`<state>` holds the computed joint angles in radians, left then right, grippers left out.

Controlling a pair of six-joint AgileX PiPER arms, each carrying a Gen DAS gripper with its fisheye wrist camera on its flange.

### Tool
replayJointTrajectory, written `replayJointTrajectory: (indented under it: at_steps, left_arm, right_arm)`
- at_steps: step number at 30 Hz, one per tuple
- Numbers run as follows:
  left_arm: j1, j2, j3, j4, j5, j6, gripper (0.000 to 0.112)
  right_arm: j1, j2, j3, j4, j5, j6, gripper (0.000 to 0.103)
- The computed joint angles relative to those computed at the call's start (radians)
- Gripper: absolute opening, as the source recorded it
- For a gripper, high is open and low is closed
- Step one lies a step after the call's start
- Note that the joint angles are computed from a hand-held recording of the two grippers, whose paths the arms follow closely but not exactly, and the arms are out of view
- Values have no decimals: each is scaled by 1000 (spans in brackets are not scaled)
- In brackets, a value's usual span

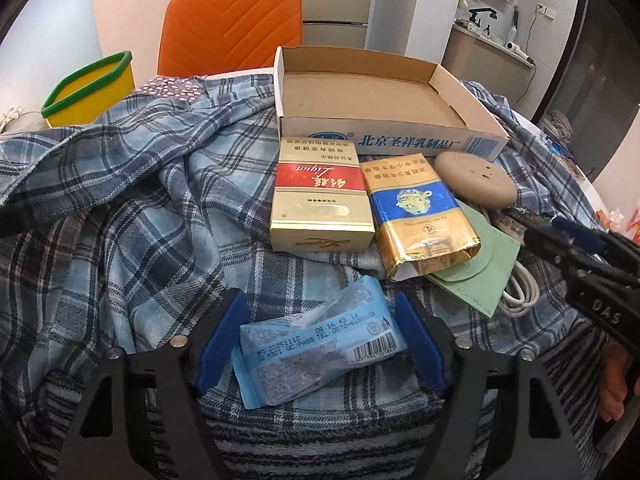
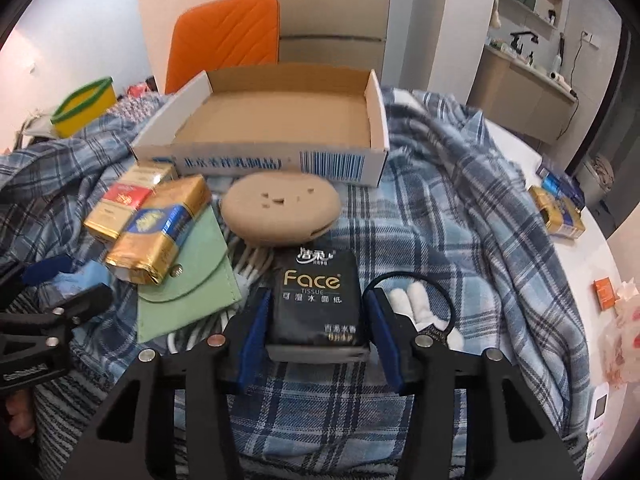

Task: Organize soft objects

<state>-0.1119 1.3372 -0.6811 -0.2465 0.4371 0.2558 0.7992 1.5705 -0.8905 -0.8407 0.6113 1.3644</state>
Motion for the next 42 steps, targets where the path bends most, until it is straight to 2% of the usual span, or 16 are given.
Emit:
replayJointTrajectory:
  at_steps: [5, 11, 17, 21, 28, 31, 34, 36, 38, 40, 42]
  left_arm:
    - [3, -18, 7, -10, -7, 16, 66]
    - [-8, -70, 29, 22, -37, -13, 65]
    - [7, -133, 60, -93, -88, 106, 65]
    - [19, -183, 98, -242, -156, 260, 65]
    - [35, -280, 161, -623, -253, 629, 65]
    - [29, -297, 172, -704, -278, 703, 65]
    - [23, -311, 181, -708, -293, 707, 65]
    - [33, -336, 181, -661, -269, 646, 65]
    - [42, -361, 181, -672, -249, 651, 65]
    - [24, -388, 180, -561, -262, 543, 65]
    - [44, -405, 159, -521, -211, 499, 65]
  right_arm:
    - [15, -60, 55, -115, -8, 142, 51]
    - [23, -104, 95, -218, -4, 269, 51]
    - [50, -152, 142, -357, 31, 441, 51]
    - [84, -174, 164, -440, 71, 528, 51]
    - [159, -189, 184, -547, 149, 618, 51]
    - [181, -197, 195, -579, 173, 650, 51]
    - [186, -204, 204, -594, 180, 669, 51]
    - [187, -208, 207, -597, 184, 675, 51]
    - [196, -213, 211, -598, 197, 682, 51]
    - [212, -215, 210, -596, 228, 687, 51]
    - [228, -220, 211, -599, 256, 692, 51]
